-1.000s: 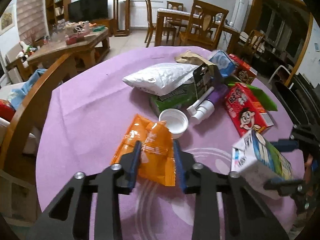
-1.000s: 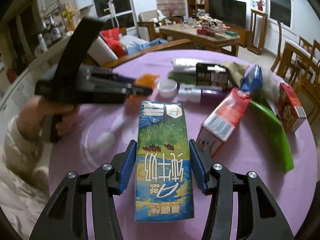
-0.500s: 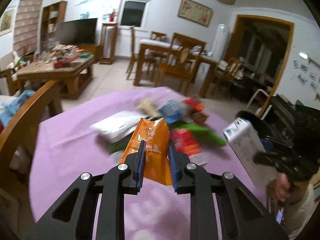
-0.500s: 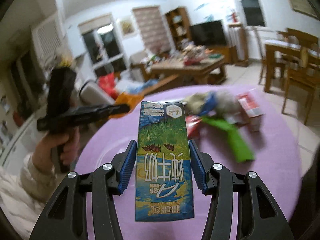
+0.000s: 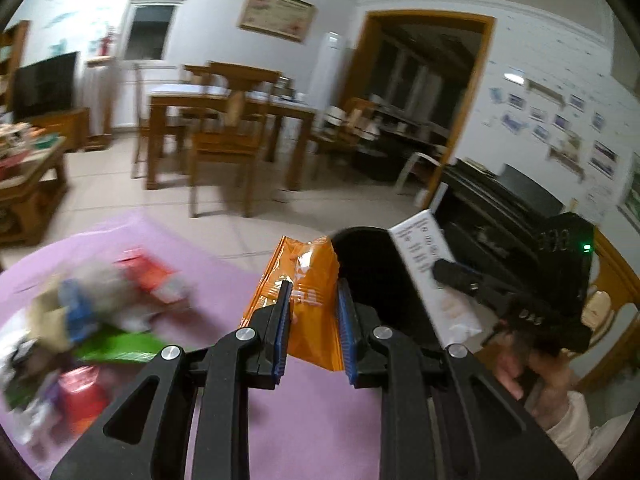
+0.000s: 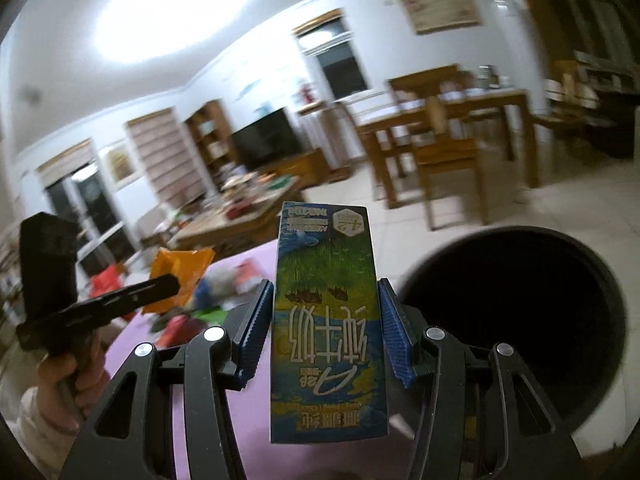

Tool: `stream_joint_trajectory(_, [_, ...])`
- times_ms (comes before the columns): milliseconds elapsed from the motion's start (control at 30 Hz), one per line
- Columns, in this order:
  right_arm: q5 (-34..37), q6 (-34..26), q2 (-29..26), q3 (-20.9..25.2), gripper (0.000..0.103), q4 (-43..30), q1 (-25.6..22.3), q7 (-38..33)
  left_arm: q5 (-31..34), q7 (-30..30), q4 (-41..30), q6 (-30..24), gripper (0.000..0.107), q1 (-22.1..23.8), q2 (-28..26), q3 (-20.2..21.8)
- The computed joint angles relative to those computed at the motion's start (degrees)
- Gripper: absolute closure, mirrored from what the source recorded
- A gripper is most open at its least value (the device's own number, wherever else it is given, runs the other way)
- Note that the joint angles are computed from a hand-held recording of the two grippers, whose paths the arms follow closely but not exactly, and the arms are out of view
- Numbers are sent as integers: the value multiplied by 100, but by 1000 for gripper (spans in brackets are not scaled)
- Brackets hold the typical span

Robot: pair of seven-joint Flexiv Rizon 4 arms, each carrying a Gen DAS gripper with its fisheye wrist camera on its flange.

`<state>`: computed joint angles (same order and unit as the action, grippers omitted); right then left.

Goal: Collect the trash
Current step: 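Carry both items over the black bin and open both tools, then grasp the foil packet with the left tool while the right tool grasps the red juice box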

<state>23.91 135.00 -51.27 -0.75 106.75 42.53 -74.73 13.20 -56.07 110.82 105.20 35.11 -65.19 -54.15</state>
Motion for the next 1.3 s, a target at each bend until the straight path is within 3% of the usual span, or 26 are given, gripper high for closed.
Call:
stream_joint_trajectory(333, [18, 175, -327, 37, 51, 291, -717, 483, -849, 667, -1239, -949, 85, -1357, -443, 173])
stream_joint_trajectory(567, [-55, 51, -521, -64, 50, 184, -749, 661, -1361, 968, -1350, -1094, 83, -1696, -356, 409])
stream_joint_trajectory(633, [-92, 66, -559, -67, 50, 183, -765, 701, -1426, 1016, -1356, -1057, 79, -1753, -326, 468])
stream_joint_trajectory(700, [-86, 191, -548, -23, 45, 268, -724, 726, -1449, 997, -1277, -944, 63, -1795, -242, 514])
stream_joint_trajectory(733, [-152, 254, -564, 1, 35, 266, -769, 750, -1425, 997, -1244, -861, 57, -1790, -224, 527])
stream_joint_trajectory(800, [-213, 383, -579, 38, 28, 281, -797, 770, -1354, 943, -1179, -652, 30, -1765, -229, 527])
stream_joint_trajectory(867, [-420, 482, -571, 151, 25, 298, -897, 838, -1203, 846, -1081, -465, 29, -1607, -296, 413])
stream_joint_trajectory(1000, [-824, 704, -497, 431, 7, 357, -1071, 1092, -987, 654, -924, -398, 29, -1359, -283, 323])
stream_joint_trajectory(1067, [-1127, 685, -450, 521, 6, 358, -1140, 1212, -855, 591, -822, -329, 29, -1215, -276, 292])
stream_joint_trajectory(1300, [-891, -105, -257, 113, 6, -161, -388, 863, -301, 194, -299, 222, 29, -444, -149, 312])
